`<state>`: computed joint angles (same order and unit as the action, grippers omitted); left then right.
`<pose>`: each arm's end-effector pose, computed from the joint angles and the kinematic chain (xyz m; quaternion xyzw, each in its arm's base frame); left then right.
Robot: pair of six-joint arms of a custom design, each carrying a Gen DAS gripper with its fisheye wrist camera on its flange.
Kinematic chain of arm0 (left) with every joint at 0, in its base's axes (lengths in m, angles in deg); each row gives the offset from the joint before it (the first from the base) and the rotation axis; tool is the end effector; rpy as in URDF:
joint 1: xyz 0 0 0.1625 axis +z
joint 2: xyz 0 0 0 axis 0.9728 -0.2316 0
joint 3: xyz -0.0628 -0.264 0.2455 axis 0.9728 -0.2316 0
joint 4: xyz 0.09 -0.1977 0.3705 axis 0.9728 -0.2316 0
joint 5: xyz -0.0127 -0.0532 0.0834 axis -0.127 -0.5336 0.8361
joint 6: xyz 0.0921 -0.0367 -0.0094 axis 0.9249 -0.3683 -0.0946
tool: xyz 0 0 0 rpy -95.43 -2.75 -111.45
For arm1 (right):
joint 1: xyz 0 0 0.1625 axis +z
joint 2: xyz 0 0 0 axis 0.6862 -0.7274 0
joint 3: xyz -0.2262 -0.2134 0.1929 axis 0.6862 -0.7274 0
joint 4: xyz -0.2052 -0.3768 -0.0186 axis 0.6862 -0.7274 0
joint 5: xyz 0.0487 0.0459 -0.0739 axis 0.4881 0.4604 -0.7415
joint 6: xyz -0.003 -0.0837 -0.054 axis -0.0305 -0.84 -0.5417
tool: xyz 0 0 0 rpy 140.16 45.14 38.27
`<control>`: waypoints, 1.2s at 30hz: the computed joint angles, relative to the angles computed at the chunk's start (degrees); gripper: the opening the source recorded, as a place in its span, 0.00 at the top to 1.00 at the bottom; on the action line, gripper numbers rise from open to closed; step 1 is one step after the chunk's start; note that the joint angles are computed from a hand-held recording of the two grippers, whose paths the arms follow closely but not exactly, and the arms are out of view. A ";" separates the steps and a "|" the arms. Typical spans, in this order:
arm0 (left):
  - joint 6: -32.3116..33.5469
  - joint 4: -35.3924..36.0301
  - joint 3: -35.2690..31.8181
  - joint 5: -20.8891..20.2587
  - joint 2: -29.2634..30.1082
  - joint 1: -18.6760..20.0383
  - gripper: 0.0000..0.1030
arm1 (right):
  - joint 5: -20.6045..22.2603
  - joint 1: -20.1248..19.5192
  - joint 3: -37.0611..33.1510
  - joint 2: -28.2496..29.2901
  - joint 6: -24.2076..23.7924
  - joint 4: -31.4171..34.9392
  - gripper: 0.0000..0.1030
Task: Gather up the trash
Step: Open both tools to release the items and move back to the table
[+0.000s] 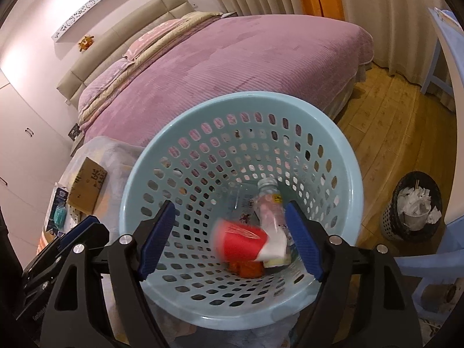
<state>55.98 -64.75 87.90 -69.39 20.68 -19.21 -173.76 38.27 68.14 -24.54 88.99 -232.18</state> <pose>-0.2796 -0.7189 -0.0573 0.4317 0.8903 -0.1211 0.0800 -0.0068 -0.6180 0.2078 -0.2089 -0.8342 0.4465 0.2471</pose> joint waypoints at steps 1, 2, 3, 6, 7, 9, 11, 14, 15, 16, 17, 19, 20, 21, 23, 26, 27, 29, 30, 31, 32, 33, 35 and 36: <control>0.09 -0.34 0.19 -0.08 -0.21 0.08 0.49 | -0.21 0.18 -0.09 0.11 -0.09 -0.11 0.27; 0.23 -0.79 0.49 -0.01 -0.45 0.12 0.48 | -0.52 0.39 -0.25 0.22 -0.12 -0.05 0.26; 0.29 -0.92 0.58 0.06 -0.61 0.17 0.48 | -0.65 0.57 -0.31 0.25 -0.06 0.01 0.26; -0.22 -1.16 0.91 -0.18 -1.26 0.38 0.48 | -0.75 1.10 -0.20 0.08 0.10 -0.02 0.26; -0.29 -1.42 1.34 -0.32 -1.71 0.45 0.48 | -0.91 1.32 -0.16 0.06 -0.04 -0.15 0.26; -0.14 -2.05 2.11 -0.35 -2.44 0.61 0.48 | -1.37 1.92 -0.20 0.14 -0.37 -0.49 0.26; -0.19 -2.82 2.84 -0.44 -3.25 0.80 0.48 | -1.54 2.46 -0.24 0.28 -0.92 -0.95 0.26; -0.23 -4.23 4.17 -0.51 -4.81 1.23 0.48 | -2.00 3.84 -0.69 0.95 -2.36 -1.80 0.26; -0.20 -4.77 4.59 -0.44 -5.32 1.35 0.48 | -2.36 4.51 -1.03 1.39 -3.19 -2.20 0.26; -0.16 -5.55 5.21 -0.26 -6.03 1.50 0.48 | -2.82 5.25 -1.48 1.94 -4.08 -2.58 0.26; -0.07 -6.39 5.87 -0.16 -6.83 1.71 0.48 | -3.15 5.81 -1.86 2.35 -4.65 -2.79 0.26; -0.13 -7.60 6.86 0.01 -8.21 2.18 0.48 | -3.39 7.15 -2.75 3.46 -6.42 -3.43 0.26; -0.16 -8.19 7.29 0.15 -8.97 2.49 0.48 | -3.37 7.72 -3.25 3.95 -7.11 -3.46 0.26; -0.18 -8.71 7.64 0.34 -9.59 2.75 0.48 | -3.31 8.50 -3.99 4.68 -7.95 -3.47 0.26; -0.04 -10.00 8.39 1.11 -11.20 3.48 0.48 | -3.08 9.76 -5.40 6.08 -9.54 -3.62 0.26; 0.19 -12.04 9.38 2.48 -13.51 4.75 0.48 | -2.45 11.90 -8.38 9.01 -12.49 -3.39 0.26; 0.22 -12.69 9.46 3.03 -14.31 5.35 0.48 | -2.10 12.46 -9.37 9.94 -13.23 -3.11 0.26; 0.06 -13.42 9.54 4.07 -15.55 6.24 0.47 | -1.41 13.32 -10.88 11.53 -14.40 -2.66 0.26; 0.17 -13.69 9.32 4.59 -15.99 6.79 0.44 | -1.11 14.03 -12.58 13.06 -15.40 -1.87 0.26; 0.26 -14.44 9.02 5.47 -16.45 7.39 0.43 | -1.10 14.37 -13.62 13.95 -15.95 -1.45 0.26; 0.11 -15.31 8.48 6.48 -16.80 8.11 0.41 | -1.27 14.89 -15.11 15.22 -16.52 -0.89 0.26; -0.25 -15.48 7.85 7.01 -17.00 8.67 0.40 | -1.46 15.44 -16.77 16.71 -17.19 -0.28 0.26; -1.54 -14.54 5.23 7.92 -16.97 10.28 0.39 | -1.45 16.20 -19.49 19.02 -17.79 1.62 0.26; -1.90 -14.22 4.17 8.47 -16.88 10.83 0.39 | -1.09 16.56 -21.11 20.34 -18.14 2.82 0.26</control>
<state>54.08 -78.97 92.07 -60.92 3.80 -8.39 -174.85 54.82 47.04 -4.20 70.85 -229.35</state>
